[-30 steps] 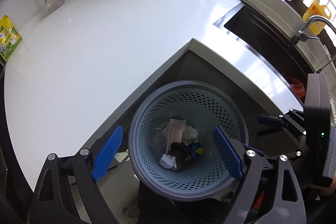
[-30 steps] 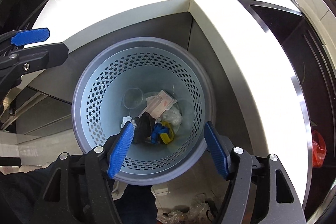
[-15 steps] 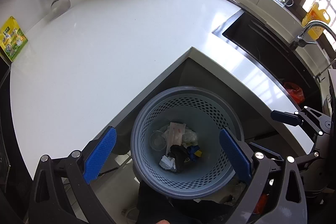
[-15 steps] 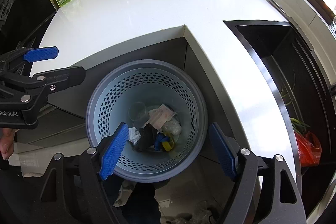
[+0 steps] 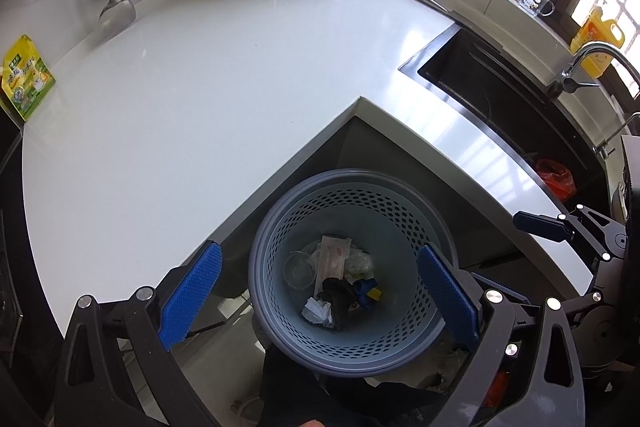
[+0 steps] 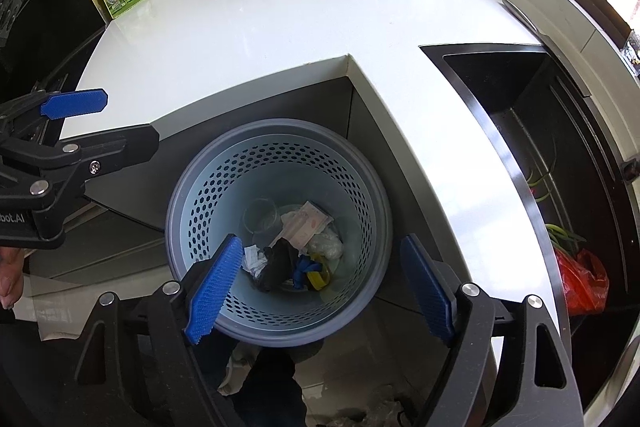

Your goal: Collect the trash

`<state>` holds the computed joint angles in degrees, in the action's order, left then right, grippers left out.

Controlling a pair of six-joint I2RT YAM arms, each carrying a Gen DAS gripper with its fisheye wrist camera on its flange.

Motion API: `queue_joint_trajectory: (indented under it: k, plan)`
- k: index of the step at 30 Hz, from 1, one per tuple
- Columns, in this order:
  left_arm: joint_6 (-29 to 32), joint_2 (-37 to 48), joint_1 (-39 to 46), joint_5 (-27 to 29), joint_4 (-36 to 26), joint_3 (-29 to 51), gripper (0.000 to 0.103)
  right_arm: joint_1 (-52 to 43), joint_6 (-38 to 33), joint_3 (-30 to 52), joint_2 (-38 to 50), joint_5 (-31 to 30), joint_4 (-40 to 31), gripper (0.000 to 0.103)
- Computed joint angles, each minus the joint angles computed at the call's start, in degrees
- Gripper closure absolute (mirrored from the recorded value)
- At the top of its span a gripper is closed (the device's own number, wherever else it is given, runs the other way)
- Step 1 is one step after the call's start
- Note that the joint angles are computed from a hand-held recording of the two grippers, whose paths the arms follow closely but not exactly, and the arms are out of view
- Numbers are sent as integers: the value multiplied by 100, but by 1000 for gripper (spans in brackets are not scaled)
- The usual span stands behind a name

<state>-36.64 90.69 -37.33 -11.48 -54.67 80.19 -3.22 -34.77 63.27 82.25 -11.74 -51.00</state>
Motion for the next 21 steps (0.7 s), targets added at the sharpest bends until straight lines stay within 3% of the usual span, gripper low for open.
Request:
queue_joint_trajectory:
  k: [21]
  plan:
    - [-25, -39, 90, -79, -183, 76, 7, 64, 108, 145, 99, -52, -17, 25]
